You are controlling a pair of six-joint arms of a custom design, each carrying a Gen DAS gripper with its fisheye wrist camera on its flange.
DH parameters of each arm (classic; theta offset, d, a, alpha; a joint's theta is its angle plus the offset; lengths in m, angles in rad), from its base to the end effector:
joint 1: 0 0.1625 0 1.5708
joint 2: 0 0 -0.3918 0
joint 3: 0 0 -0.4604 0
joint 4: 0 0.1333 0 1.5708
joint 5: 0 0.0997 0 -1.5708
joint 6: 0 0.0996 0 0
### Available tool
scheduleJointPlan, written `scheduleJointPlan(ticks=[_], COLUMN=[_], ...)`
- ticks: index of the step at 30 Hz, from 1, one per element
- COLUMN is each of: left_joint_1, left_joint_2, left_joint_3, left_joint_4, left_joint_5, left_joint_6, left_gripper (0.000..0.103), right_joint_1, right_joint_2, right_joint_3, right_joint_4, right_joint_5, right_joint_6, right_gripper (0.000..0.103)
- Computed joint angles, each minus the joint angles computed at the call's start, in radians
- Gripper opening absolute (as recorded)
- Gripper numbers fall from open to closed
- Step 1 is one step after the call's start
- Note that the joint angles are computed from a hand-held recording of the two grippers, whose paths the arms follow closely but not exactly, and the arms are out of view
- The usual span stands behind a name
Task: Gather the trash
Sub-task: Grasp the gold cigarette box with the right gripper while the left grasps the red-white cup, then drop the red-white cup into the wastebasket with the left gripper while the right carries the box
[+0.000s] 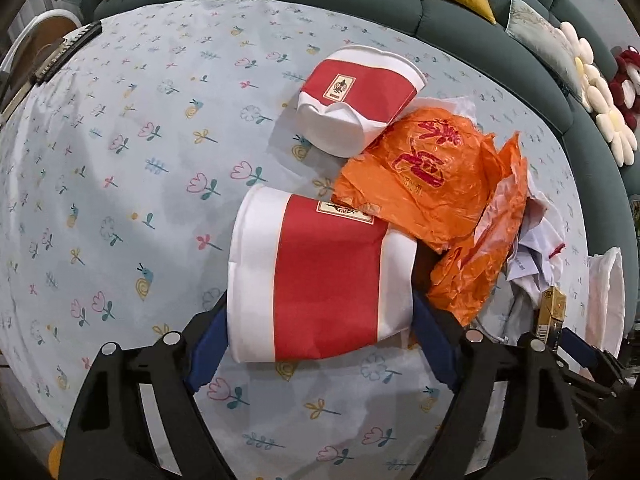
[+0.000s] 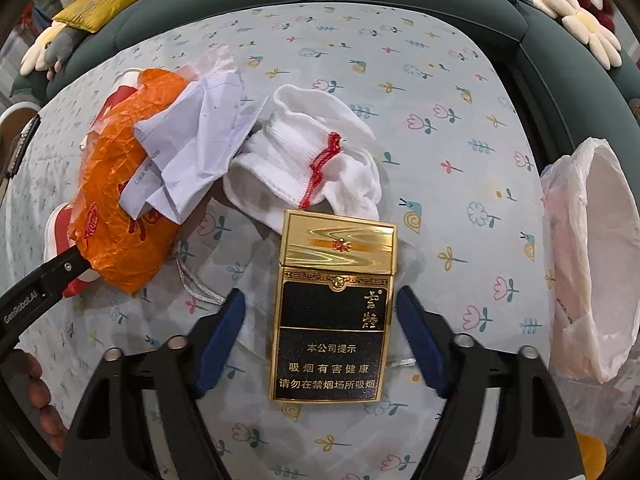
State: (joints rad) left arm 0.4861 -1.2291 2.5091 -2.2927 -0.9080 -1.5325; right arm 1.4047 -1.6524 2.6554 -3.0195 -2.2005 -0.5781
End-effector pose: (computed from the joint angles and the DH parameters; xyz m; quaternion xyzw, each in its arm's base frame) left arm -0.1799 -0.3151 -0.0288 -0.1144 0.9062 -0.2346 0.3326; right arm 0.0174 -0.3480 0.1352 0.1227 -0.9217 0.0860 0.3578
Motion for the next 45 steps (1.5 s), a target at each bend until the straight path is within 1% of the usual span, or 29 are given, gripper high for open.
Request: scheduleJointPlan(ticks=[2, 6, 12, 16, 22, 25, 26, 28, 32, 37, 41, 43, 45], left_joint_1=[-0.006, -0.024, -0.086, -0.138, -0.206, -0.237, -0.246, -0.26, -0.283, -0.302, -0.311, -0.313, -0.314], left_joint_2=[0.002, -0.002, -0.058, -0.088, -0.097, -0.077, -0.065, -0.043, 0.017, 0.098, 0.168, 0.205, 0.248], left_joint_3=[-0.005, -0.017, -0.014, -0.022, -0.073, -0.11, -0.124, -0.151, -0.209, -0.278, -0.333, -0.362, -0.397], left_joint_4=[0.015, 0.06, 0.167, 0.235, 0.322, 0.335, 0.337, 0.337, 0.316, 0.285, 0.241, 0.227, 0.206], left_joint_5=[0.007, 0.01, 0.013, 0.016, 0.041, 0.058, 0.064, 0.072, 0.084, 0.091, 0.088, 0.086, 0.083], left_joint_6=[-0.009, -0.034, -0.125, -0.184, -0.217, -0.214, -0.208, -0.194, -0.158, -0.111, -0.057, -0.026, 0.005], left_gripper=[0.079, 0.078, 0.078, 0.078, 0.078, 0.078, 0.078, 0.078, 0.078, 0.078, 0.078, 0.078, 0.078], right_joint_1=[0.0, -0.014, -0.001, 0.028, 0.079, 0.104, 0.112, 0.125, 0.131, 0.104, 0.029, -0.004, -0.058], right_joint_2=[0.005, -0.041, -0.133, -0.218, -0.369, -0.459, -0.471, -0.527, -0.64, -0.753, -0.857, -0.891, -0.933], right_joint_3=[-0.002, 0.012, 0.028, 0.041, 0.055, 0.057, 0.056, 0.053, 0.05, 0.04, 0.024, 0.017, 0.008], right_joint_4=[0.002, 0.026, 0.078, 0.128, 0.232, 0.292, 0.297, 0.333, 0.403, 0.46, 0.525, 0.539, 0.554], right_joint_5=[-0.006, 0.013, 0.047, 0.068, 0.099, 0.114, 0.116, 0.125, 0.15, 0.174, 0.225, 0.246, 0.279], right_joint_6=[-0.008, -0.013, -0.002, 0.007, 0.014, -0.002, -0.006, -0.018, -0.033, -0.069, -0.108, -0.132, -0.164], right_gripper=[0.055, 0.055, 0.055, 0.055, 0.055, 0.055, 0.055, 0.055, 0.055, 0.055, 0.055, 0.055, 0.055])
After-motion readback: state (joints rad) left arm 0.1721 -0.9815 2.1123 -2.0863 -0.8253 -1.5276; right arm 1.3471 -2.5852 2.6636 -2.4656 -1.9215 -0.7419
